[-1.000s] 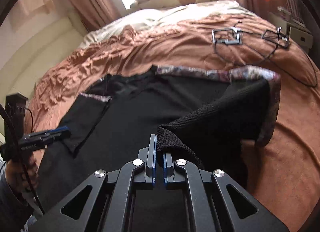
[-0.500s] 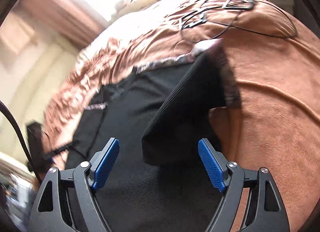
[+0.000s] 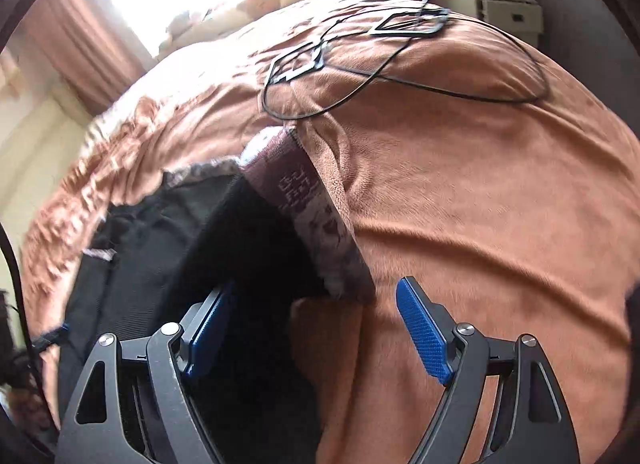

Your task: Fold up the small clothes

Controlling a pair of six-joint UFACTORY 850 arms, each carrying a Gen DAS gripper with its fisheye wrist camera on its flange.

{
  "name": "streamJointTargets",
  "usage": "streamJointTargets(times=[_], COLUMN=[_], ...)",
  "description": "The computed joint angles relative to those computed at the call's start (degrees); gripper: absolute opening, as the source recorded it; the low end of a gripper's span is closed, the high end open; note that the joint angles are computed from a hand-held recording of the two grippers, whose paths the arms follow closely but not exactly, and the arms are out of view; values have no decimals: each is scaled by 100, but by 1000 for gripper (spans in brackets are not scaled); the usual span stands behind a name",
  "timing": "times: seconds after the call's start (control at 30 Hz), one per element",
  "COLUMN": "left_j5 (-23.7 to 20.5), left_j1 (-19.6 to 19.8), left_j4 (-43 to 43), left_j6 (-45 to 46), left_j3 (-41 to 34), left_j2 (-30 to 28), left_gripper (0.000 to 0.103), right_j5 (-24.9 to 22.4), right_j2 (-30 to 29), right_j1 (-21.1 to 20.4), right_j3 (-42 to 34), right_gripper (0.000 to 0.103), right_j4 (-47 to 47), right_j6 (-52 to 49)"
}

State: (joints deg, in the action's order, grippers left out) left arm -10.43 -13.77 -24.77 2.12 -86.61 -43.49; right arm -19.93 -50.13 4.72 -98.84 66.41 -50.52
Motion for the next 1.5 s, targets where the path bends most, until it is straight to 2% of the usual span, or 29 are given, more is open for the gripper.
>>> streamJointTargets(times=[0.07,0.1,0.13,0.17,0.23,0.27,0.33,0.4,0.47,0.57,0.73,0.8,0.87,0.9,0.93,1.07,1.3,1.37,1.5], left_j5=[8,23,37,49,42,43,64,78,71,74,64,42,22,12,6,-22,-180,-241,-433], left_j1=[23,37,49,66,98,115,145,180,205,249,277,281,275,268,261,214,16,-46,-178], left_j4=[120,176,216,273,215,148,28,-273,-474,-981,-1325,-1339,-1263,-1228,-1186,-1112,-943,-978,-1057], left_j6=[-83,-117,-144,-203,-167,-105,6,297,481,923,1255,1280,1214,1186,1154,1064,870,884,914], left_j3=[-20,-26,-25,-27,-35,-31,-4,34,54,116,179,181,159,141,126,41,-359,-525,-1008], left_j2=[-22,-34,-44,-58,-87,-98,-106,-103,-102,-70,-7,11,14,12,11,-27,-270,-368,-668], left_gripper=[46,46,46,46,46,46,46,46,46,46,46,46,46,46,46,46,46,46,46], right_j5=[58,86,68,42,-82,-71,-42,-55,-221,-419,-710,-1039,-1556,-1667,-1654,-1748,-1113,-1016,-1154], right_j2=[-254,-335,-465,-569,-791,-829,-731,-556,-459,-386,-482,-667,-974,-1033,-1000,-1043,-446,-413,-494], right_j1=[114,150,170,184,175,191,187,194,228,328,560,618,617,631,641,576,411,403,325], right_j3=[-415,-510,-703,-831,-1112,-1180,-1079,-873,-839,-921,-1355,-1738,-2290,-2406,-2355,-2388,-1198,-1075,-967], right_gripper=[80,80,74,68,24,19,8,8,7,7,8,12,29,52,67,69,69,69,69], right_j4=[-906,-1024,-1182,-1190,-1342,-1474,-1135,-478,-87,-49,-482,-867,-1057,-1057,-876,-493,28,-295,-502], right_j6=[660,687,781,718,754,824,287,-504,-935,-1024,-515,98,502,551,369,30,-609,-285,86])
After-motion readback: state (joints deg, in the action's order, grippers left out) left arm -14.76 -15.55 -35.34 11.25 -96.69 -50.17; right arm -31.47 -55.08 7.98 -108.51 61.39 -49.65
